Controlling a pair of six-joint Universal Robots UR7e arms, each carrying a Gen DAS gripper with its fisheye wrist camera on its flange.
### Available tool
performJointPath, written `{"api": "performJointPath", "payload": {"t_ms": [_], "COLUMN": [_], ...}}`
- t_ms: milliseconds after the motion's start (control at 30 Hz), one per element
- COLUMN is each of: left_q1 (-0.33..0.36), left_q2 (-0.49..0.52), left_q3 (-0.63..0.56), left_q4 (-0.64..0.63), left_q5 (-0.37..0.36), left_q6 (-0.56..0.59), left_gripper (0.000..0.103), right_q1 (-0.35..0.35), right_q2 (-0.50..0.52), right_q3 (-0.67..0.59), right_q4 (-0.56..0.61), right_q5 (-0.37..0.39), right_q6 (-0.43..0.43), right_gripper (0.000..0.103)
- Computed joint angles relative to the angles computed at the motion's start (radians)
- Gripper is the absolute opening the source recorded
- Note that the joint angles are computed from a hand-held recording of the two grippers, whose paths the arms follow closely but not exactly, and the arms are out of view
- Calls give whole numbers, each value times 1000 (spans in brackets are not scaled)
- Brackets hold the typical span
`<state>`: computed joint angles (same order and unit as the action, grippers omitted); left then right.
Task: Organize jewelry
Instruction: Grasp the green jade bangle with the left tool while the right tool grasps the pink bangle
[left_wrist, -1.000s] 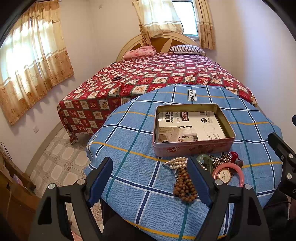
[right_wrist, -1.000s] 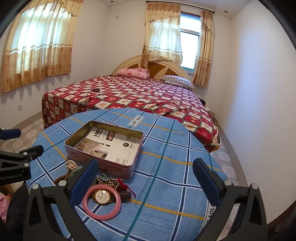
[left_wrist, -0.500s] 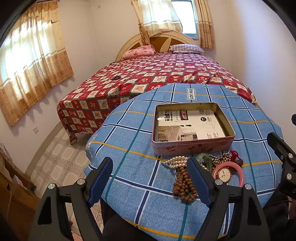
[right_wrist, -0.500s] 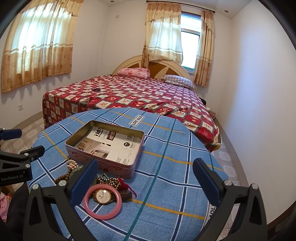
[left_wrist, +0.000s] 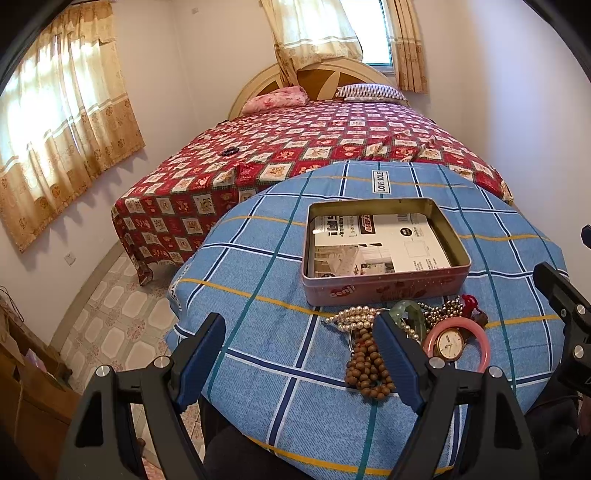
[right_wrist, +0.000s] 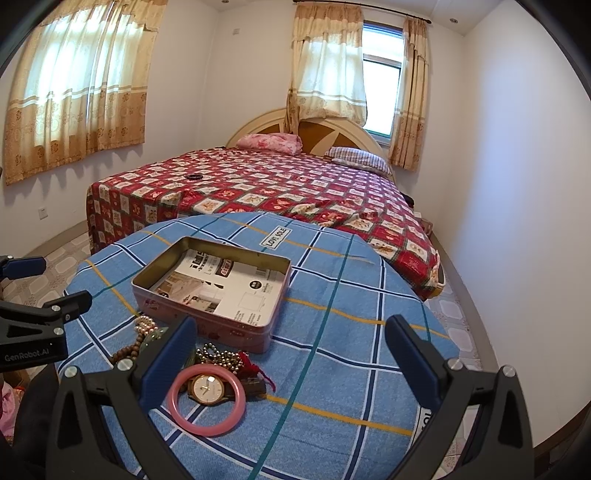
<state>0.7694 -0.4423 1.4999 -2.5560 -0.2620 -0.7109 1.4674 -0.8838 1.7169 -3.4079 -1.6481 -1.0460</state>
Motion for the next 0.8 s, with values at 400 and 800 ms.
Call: {"api": "performJointPath", "payload": {"t_ms": [400,800], "left_q1": [54,75], "left_q2": [28,132], "left_q3": [-20,-153], "left_q4": [-28,-203], "left_q5": [-87,-180], "left_q6": [27,261], "left_gripper": [82,69], "right_q1": [-20,-35], "right_q2": [26,32], "right_q3": [-36,-82], "right_q4": [109,306], "right_q5": [-68,-108], "right_q6": [20,25], "right_gripper": [98,70]}}
